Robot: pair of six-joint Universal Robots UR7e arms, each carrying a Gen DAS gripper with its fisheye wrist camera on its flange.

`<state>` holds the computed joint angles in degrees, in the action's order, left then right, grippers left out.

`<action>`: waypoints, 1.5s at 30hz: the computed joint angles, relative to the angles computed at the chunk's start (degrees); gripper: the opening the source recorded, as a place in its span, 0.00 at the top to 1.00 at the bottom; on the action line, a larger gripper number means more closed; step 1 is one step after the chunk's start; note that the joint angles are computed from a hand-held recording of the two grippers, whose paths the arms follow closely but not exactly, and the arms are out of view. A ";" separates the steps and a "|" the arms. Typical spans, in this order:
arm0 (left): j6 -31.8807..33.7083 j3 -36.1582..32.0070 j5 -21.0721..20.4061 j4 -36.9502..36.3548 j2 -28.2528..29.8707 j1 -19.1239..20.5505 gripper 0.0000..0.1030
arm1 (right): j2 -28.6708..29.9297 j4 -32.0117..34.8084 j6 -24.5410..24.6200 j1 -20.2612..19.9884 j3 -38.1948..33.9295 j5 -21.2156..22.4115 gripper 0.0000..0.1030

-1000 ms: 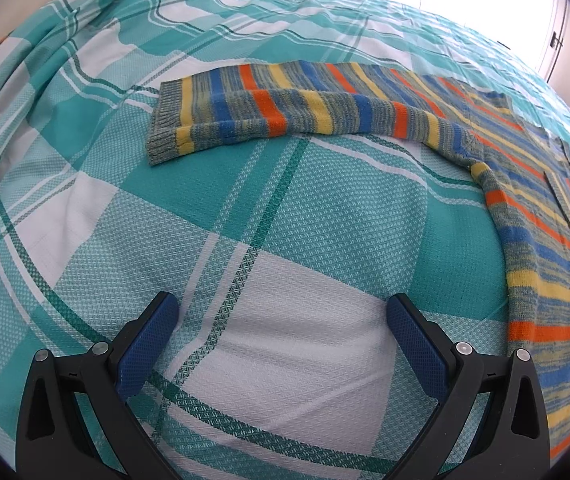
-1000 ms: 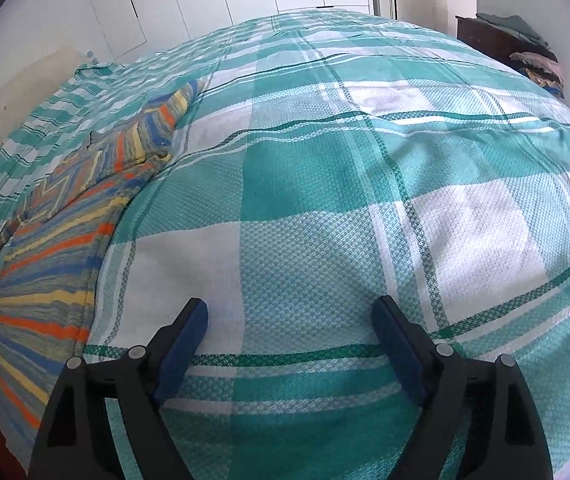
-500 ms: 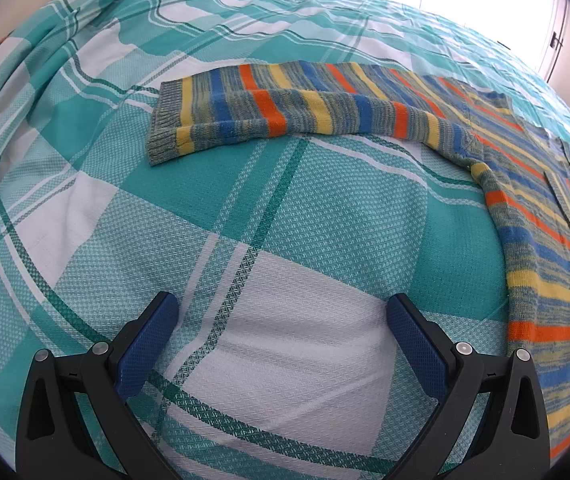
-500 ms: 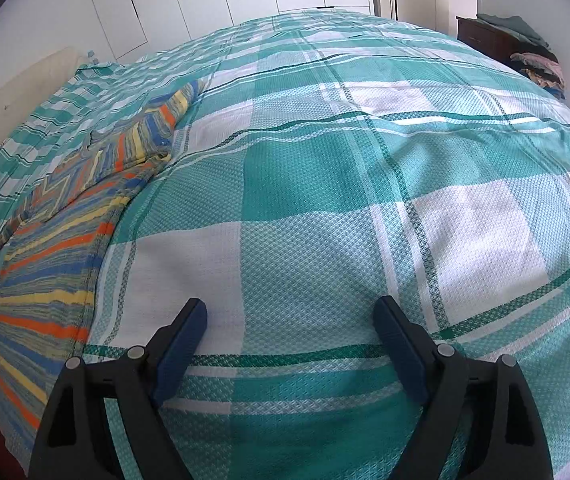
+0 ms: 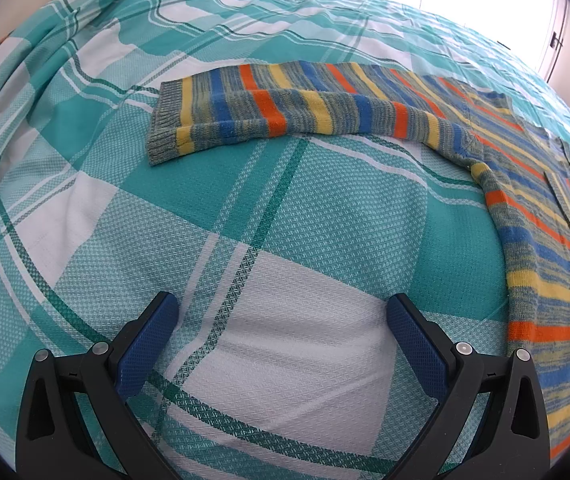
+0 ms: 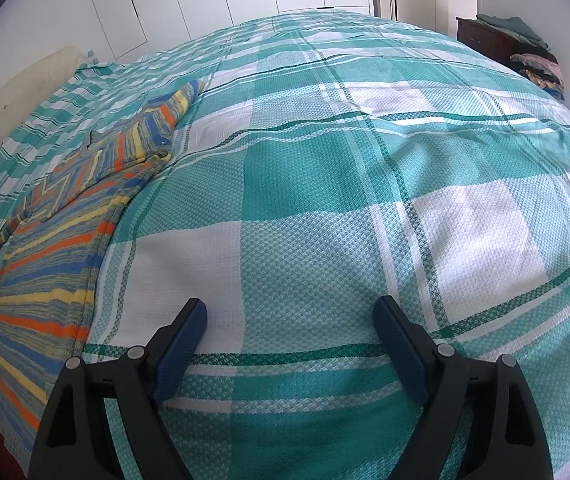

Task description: Fold small clothes

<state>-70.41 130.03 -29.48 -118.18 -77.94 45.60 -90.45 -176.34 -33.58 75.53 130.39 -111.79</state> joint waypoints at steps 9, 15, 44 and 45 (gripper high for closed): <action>0.00 -0.01 0.01 0.00 0.01 0.00 0.00 | 0.18 -0.18 -0.24 -0.04 -0.07 -0.11 0.17; -0.01 -0.03 0.01 0.00 0.03 0.00 0.00 | -0.04 0.00 -0.16 -0.09 0.01 0.05 0.17; -0.04 -0.03 -0.03 0.09 -0.02 -0.01 0.00 | 0.34 -0.66 -0.38 0.09 0.06 -0.31 0.16; -0.04 -0.03 -0.03 0.09 -0.02 -0.01 0.00 | 0.32 -0.65 -0.40 0.08 0.07 -0.27 0.16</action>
